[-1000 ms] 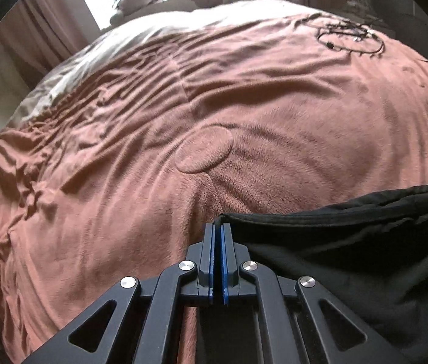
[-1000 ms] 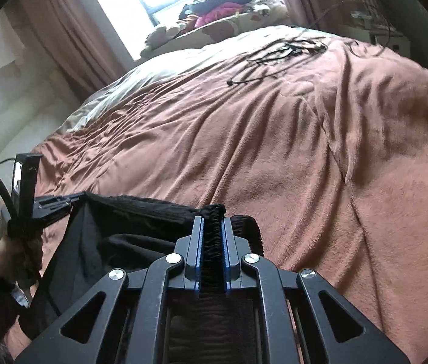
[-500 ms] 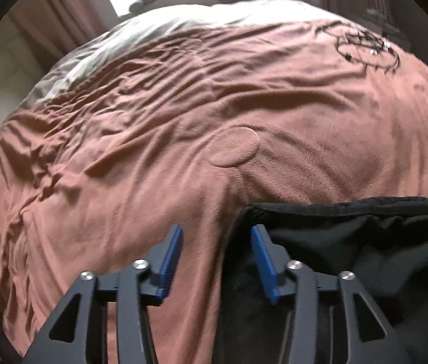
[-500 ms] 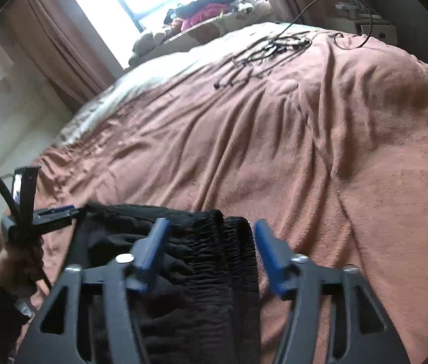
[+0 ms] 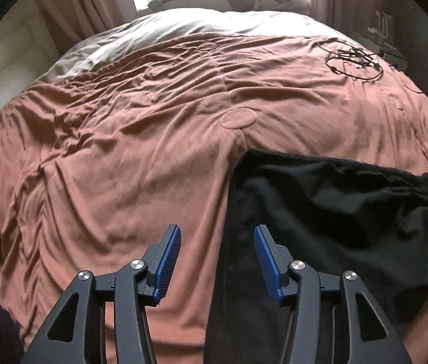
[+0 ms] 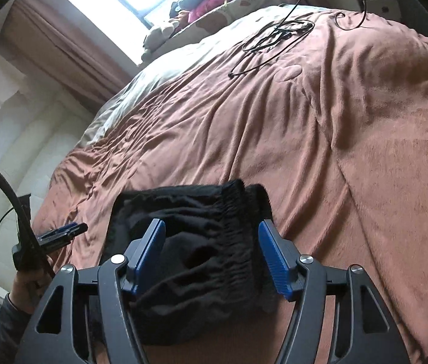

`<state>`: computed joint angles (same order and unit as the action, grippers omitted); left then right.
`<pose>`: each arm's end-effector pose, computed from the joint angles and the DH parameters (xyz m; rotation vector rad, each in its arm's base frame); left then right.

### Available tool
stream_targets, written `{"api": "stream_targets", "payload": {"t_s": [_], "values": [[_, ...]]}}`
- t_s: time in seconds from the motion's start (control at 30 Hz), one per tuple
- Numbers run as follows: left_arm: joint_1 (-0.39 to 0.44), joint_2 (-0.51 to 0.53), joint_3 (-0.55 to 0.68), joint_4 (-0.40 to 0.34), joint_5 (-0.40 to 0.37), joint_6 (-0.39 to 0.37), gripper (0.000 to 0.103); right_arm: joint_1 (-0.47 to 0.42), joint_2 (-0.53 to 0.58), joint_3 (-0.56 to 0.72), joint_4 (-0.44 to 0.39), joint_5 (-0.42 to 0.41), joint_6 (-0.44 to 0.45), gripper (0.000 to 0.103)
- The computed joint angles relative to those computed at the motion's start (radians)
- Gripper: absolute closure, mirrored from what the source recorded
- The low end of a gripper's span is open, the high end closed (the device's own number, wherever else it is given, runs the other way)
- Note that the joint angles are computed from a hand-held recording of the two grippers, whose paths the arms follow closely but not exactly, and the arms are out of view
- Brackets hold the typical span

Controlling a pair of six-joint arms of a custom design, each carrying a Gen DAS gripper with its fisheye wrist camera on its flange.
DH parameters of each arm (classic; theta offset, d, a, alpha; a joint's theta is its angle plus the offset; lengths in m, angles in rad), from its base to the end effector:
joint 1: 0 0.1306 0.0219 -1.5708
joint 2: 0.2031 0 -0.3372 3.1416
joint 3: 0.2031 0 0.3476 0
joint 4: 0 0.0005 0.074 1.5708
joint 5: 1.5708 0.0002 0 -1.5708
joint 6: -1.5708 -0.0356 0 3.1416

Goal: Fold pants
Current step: 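Grasp the waistband with the right tool and lift it off the bed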

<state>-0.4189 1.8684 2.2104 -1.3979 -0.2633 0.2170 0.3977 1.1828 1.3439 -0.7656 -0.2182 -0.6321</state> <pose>0.5192 -0.2216 0.4486 0.1700 2.5671 0.1117 0.3590 0.1586 0.4558 0.1362 2.2750 0.8047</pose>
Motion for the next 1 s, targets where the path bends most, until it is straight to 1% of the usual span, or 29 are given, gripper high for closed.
{"api": "stream_targets", "payload": {"t_s": [0.13,0.23,0.33,0.5,0.57,0.63,0.7,0.77,0.83,0.97,1.0], "values": [[-0.016,-0.064,-0.085,0.011,0.0,0.021,0.05,-0.022,-0.019,-0.014,-0.029,-0.048,-0.015,0.041],[-0.027,-0.112,-0.153,0.014,0.018,0.051,0.05,-0.048,-0.031,-0.028,-0.04,-0.094,-0.037,0.041],[-0.042,-0.156,-0.215,0.018,0.016,0.064,0.05,-0.06,-0.039,-0.031,-0.065,-0.114,-0.042,0.041],[-0.055,-0.212,-0.303,0.015,0.016,0.09,0.05,-0.092,-0.043,-0.045,-0.099,-0.174,-0.07,0.041],[-0.057,-0.223,-0.327,0.017,0.019,0.093,0.05,-0.106,-0.048,-0.057,-0.102,-0.197,-0.085,0.041],[-0.059,-0.231,-0.357,0.02,0.023,0.093,0.05,-0.101,-0.055,-0.063,-0.111,-0.198,-0.1,0.041],[-0.061,-0.242,-0.392,0.027,0.022,0.1,0.05,-0.108,-0.05,-0.072,-0.111,-0.237,-0.112,0.041],[-0.057,-0.249,-0.415,0.036,0.038,0.106,0.05,-0.114,-0.038,-0.075,-0.101,-0.276,-0.119,0.041],[-0.052,-0.248,-0.435,0.042,0.061,0.108,0.05,-0.114,-0.023,-0.065,-0.102,-0.282,-0.109,0.041],[-0.056,-0.246,-0.468,0.067,0.012,0.106,0.051,-0.121,0.003,-0.051,-0.098,-0.297,-0.086,0.041],[-0.054,-0.248,-0.478,0.078,0.008,0.105,0.053,-0.122,0.006,-0.053,-0.097,-0.297,-0.084,0.041]]}}
